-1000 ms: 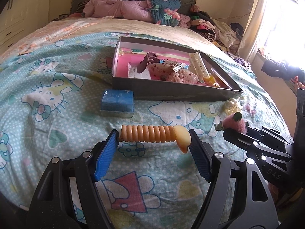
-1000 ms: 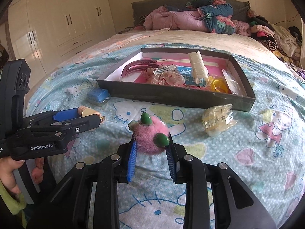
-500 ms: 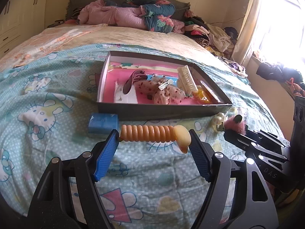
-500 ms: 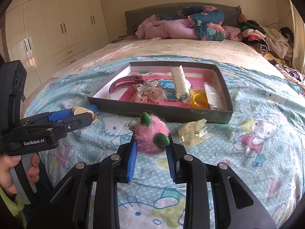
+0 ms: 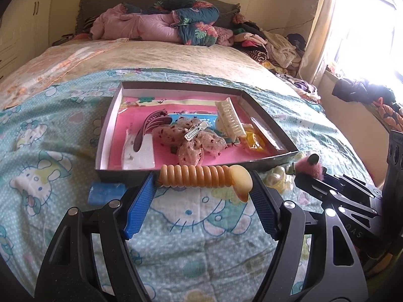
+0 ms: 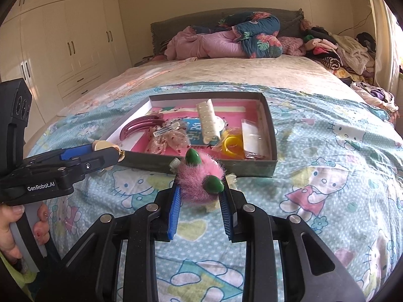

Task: Organize jewelry
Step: 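Carry the pom-pom clip and coiled hair tie into the tray and open both tools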

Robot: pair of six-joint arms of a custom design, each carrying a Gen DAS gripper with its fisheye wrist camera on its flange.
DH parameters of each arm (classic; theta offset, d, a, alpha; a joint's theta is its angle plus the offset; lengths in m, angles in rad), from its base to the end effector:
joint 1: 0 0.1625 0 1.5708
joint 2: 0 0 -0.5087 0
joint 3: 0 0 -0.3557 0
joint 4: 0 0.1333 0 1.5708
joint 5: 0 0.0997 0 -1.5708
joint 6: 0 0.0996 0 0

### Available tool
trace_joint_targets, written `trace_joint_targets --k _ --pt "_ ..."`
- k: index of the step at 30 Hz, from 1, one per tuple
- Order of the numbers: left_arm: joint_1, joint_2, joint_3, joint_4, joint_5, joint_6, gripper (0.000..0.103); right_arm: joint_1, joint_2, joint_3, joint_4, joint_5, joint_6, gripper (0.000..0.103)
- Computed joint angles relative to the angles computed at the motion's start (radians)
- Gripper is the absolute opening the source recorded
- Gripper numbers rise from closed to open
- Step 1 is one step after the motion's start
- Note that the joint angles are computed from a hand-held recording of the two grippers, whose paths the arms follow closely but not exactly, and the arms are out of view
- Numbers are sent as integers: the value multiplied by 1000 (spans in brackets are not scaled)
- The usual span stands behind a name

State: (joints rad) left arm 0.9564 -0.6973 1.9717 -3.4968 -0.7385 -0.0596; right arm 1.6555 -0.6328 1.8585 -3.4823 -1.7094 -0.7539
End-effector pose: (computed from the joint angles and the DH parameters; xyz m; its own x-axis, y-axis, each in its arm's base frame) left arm -0.1847 -0.6208 0.1561 -0.8345 -0.0171 -0.5508 0.4094 0.6498 -0.6404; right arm 0.1758 -0.6576 0.1154 -0.6800 -0.5254 0.5114 -0.7283 0.5645 -0.3885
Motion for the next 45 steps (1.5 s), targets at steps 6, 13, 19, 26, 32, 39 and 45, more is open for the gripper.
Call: trace_joint_targets --k 6,13,19,26,32,39,45 --pt "10 22 -56 19 -13 35 64 -5 8 -33 8 -5 8 27" --pt "25 40 -98 48 -31 43 64 -6 21 -88 28 -10 15 27" --pt "37 52 -133 77 -38 51 64 -8 37 -137 50 -18 16 27" --pt "56 73 -183 110 -54 58 64 -10 61 -196 81 -29 18 27" --pt "69 91 -220 131 -70 61 64 -8 79 -247 114 -35 11 27" --pt "78 114 -263 170 -82 68 64 -1 102 -324 197 -38 -11 27" --pt "86 129 -284 189 -74 70 64 3 134 -418 319 -58 -4 27"
